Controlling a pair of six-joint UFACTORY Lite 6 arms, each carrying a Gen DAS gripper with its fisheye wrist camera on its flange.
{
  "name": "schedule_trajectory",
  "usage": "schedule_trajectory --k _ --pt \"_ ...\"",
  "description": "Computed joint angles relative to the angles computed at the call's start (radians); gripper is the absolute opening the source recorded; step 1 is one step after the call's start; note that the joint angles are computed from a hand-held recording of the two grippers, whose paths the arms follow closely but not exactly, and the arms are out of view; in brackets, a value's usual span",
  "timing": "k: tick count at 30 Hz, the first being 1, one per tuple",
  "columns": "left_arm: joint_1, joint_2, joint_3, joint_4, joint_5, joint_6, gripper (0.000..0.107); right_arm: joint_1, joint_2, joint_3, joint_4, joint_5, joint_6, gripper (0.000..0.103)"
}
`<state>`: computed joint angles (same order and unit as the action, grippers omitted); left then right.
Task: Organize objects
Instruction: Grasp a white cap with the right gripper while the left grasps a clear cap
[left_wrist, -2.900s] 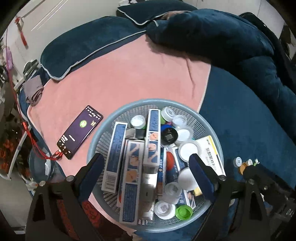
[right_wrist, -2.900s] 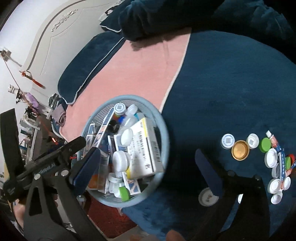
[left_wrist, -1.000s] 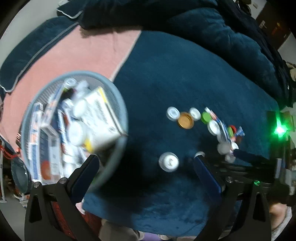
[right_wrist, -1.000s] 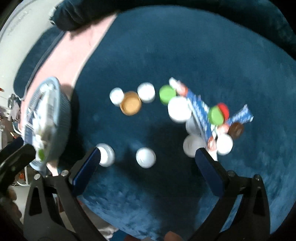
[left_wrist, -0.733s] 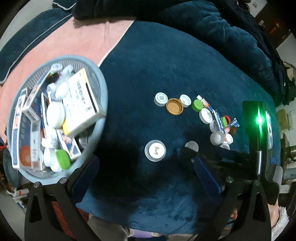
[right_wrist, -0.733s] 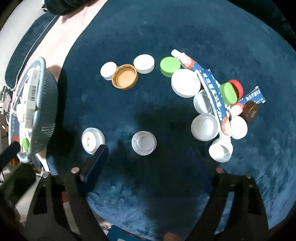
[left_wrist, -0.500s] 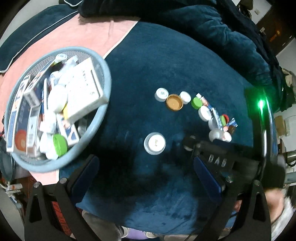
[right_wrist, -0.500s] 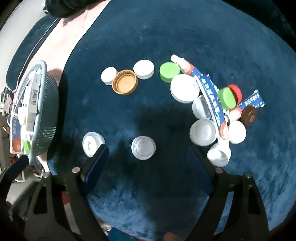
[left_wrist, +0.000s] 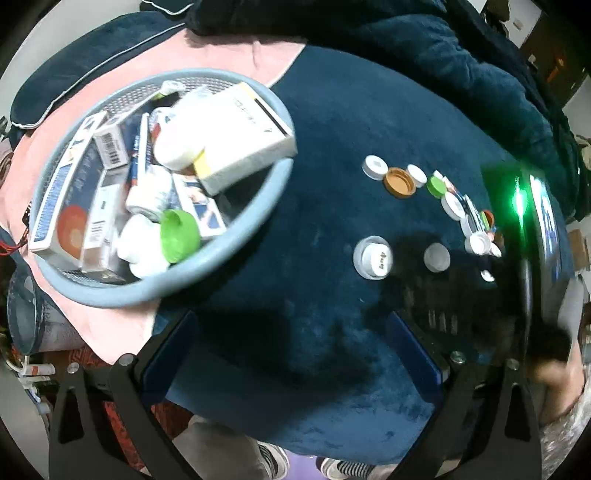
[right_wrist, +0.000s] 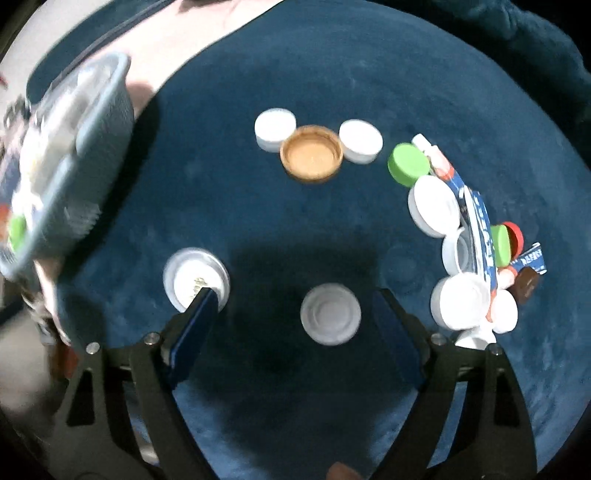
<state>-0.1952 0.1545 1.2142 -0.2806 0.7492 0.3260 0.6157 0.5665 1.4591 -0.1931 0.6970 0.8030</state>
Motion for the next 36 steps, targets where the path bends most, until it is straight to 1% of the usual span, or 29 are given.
schedule_trajectory --k 3,4,8,11,13,15,16,17,18,19,20,21,25,27,30,34,36 --pt "0.022 0.019 0.004 0.008 -0.007 0.005 0.102 0.075 -0.023 -0.043 -0.084 0.048 -0.007 0.087" --pt "0.022 0.023 0.004 0.01 -0.006 -0.002 0.102 0.097 -0.047 -0.082 -0.107 0.051 0.005 0.087" --pt "0.035 0.023 0.006 -0.008 0.004 0.002 0.102 0.111 -0.138 -0.184 -0.145 -0.003 0.074 0.087" --pt "0.029 -0.006 -0.011 -0.004 -0.018 0.016 0.102 0.101 -0.176 -0.18 -0.213 -0.04 0.168 0.087" --pt "0.03 -0.008 -0.014 0.004 -0.024 0.019 0.102 0.089 -0.172 -0.152 -0.237 -0.049 0.192 0.087" --pt "0.034 0.0 -0.012 0.015 -0.017 0.01 0.102 0.089 -0.075 -0.052 -0.256 -0.051 0.206 0.087" --pt "0.034 0.004 -0.013 0.018 -0.016 0.008 0.102 0.088 -0.043 -0.032 -0.25 -0.054 0.197 0.087" --pt "0.033 0.007 -0.013 0.021 -0.016 0.008 0.102 0.092 -0.037 -0.053 -0.231 -0.066 0.17 0.087" --pt "0.029 0.009 -0.015 0.026 -0.02 0.006 0.102 0.102 -0.058 -0.092 -0.217 -0.039 0.151 0.087" --pt "0.027 0.012 -0.015 0.033 -0.023 0.005 0.102 0.122 -0.036 -0.1 -0.217 -0.052 0.116 0.087" --pt "0.024 0.015 -0.016 0.041 -0.029 0.001 0.102 0.154 -0.013 -0.093 -0.258 -0.024 0.124 0.087" --pt "0.021 0.019 -0.014 0.043 -0.032 -0.005 0.102 0.177 -0.022 -0.109 -0.292 -0.018 0.144 0.087" --pt "0.016 0.03 -0.009 0.027 -0.021 -0.004 0.102 0.187 -0.138 -0.227 -0.254 -0.045 0.12 0.087" --pt "0.01 0.021 -0.015 0.036 -0.028 -0.01 0.102 0.212 -0.179 -0.241 -0.278 -0.049 0.166 0.087" --pt "0.021 0.012 -0.015 0.034 -0.035 -0.004 0.102 0.192 -0.223 -0.242 -0.306 -0.085 0.23 0.087" --pt "0.038 0.012 -0.016 0.055 -0.036 -0.02 0.102 0.179 -0.13 -0.163 -0.361 -0.09 0.286 0.087" --pt "0.045 0.023 -0.011 0.057 -0.024 -0.022 0.102 0.214 -0.07 -0.132 -0.363 -0.05 0.286 0.087"
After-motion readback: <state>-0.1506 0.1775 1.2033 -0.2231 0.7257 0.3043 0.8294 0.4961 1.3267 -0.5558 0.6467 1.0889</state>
